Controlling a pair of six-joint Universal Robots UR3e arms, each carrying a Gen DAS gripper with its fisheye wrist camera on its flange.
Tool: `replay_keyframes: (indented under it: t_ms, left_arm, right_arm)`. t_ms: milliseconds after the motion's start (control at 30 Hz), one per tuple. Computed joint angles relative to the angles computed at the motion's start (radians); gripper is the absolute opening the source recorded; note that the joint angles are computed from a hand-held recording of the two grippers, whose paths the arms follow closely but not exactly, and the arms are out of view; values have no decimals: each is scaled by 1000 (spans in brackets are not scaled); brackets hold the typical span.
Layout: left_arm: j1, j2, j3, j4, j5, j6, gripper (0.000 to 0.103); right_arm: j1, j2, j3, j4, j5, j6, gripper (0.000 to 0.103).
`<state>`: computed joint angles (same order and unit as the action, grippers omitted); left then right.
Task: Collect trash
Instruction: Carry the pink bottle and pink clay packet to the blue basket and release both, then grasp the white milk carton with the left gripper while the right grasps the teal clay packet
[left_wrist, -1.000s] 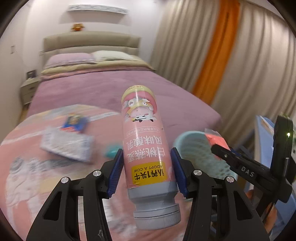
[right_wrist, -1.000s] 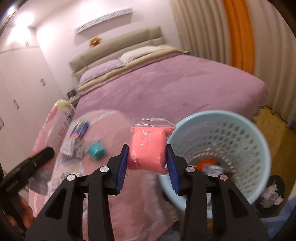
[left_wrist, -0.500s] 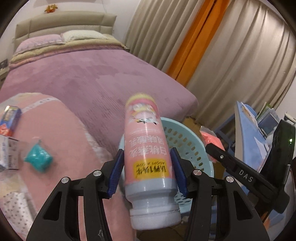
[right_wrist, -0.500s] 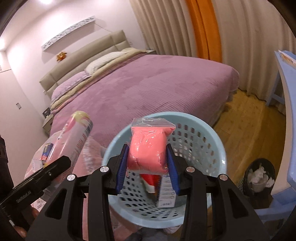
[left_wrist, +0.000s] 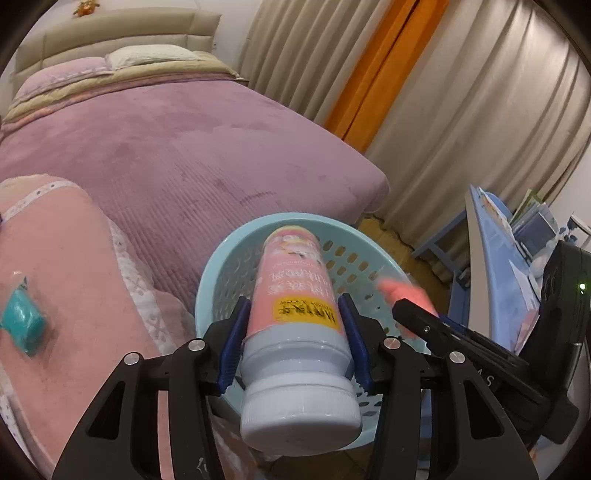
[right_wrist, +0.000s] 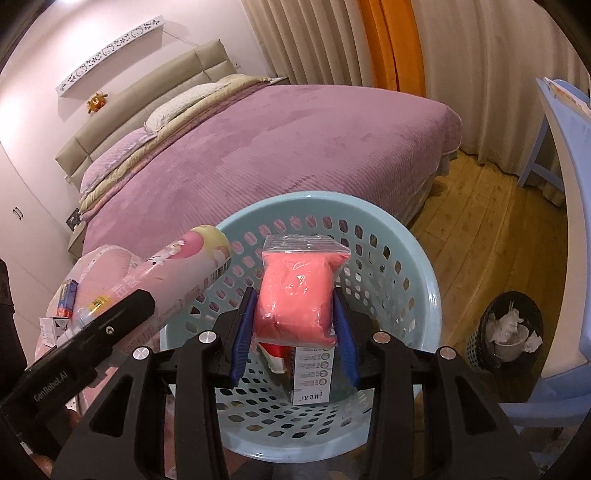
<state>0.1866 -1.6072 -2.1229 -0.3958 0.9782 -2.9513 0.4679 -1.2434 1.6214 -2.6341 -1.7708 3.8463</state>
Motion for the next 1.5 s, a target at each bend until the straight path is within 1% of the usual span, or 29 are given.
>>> replay_keyframes:
  t_ms: [33, 67, 233, 367, 400, 467, 567, 633, 733, 800, 867, 967, 1033, 1067, 1100, 1167, 1233, 1333, 1400, 1467, 1500]
  left_arm:
    - [14, 18, -14, -5, -14, 5, 59]
    - [29, 36, -26, -9, -27, 9, 60]
    - [142, 194, -102, -94, -120, 60, 66]
    - [235, 332, -143, -185, -175, 106, 66]
    - [280, 388, -154, -240, -204, 133, 66]
    - [334, 453, -163, -306, -233, 162, 66]
    - [443, 565, -160, -460, -293, 237, 66]
    - [541, 650, -145, -621, -345, 321, 66]
    - [673, 734, -102, -840, -394, 444, 67]
    - [758, 775, -81, -936, -406, 500, 72]
    - [850, 809, -66, -1021, -415, 557, 75]
    - [970, 801, -45, -1096, -408, 617, 80]
    - [1021, 755, -56, -1038, -389, 581, 82]
    - [1027, 728, -69, -970, -374, 534, 83]
    - [1026, 695, -94, -852, -346, 452, 84]
    - [984, 578, -116, -602, -258, 273, 84]
    - [964, 485, -100, -513, -219, 206, 84]
    - [879, 343, -74, -339, -120, 75, 84]
    - [830, 265, -45, -282, -73, 19, 84]
    - [777, 191, -18, -222, -17, -43, 84]
    - [764, 177, -15, -204, 0, -59, 84]
  right_arm:
    - [-3, -3, 8, -5, 0, -1, 45]
    - [-1, -5, 10, -7, -3, 1, 49]
    - [9, -17, 33, -42, 7, -11, 50]
    - [60, 0, -29, -27, -17, -29, 50]
    - [71, 4, -39, -27, -23, -33, 50]
    - [97, 17, -76, -17, -37, -40, 50]
    - [137, 43, -147, 2, -51, -52, 50]
    - [164, 62, -191, 10, -63, -61, 50]
    - [196, 100, -264, 21, -63, -79, 50]
    - [217, 136, -328, 33, -58, -93, 50]
    - [236, 186, -405, 44, -51, -108, 50]
    - [262, 250, -500, 63, -50, -125, 50]
    - [284, 317, -593, 75, -54, -143, 50]
    - [297, 344, -641, 94, -59, -142, 50]
    - [306, 384, -701, 112, -54, -147, 50]
    - [316, 436, -785, 147, -45, -150, 50]
    - [322, 507, -903, 202, -29, -151, 50]
    - [333, 613, -1092, 298, -31, -158, 50]
    - [339, 690, -1232, 368, -36, -169, 50]
    - [346, 736, -1315, 409, -40, -174, 50]
    - [348, 775, -1391, 451, -44, -180, 50]
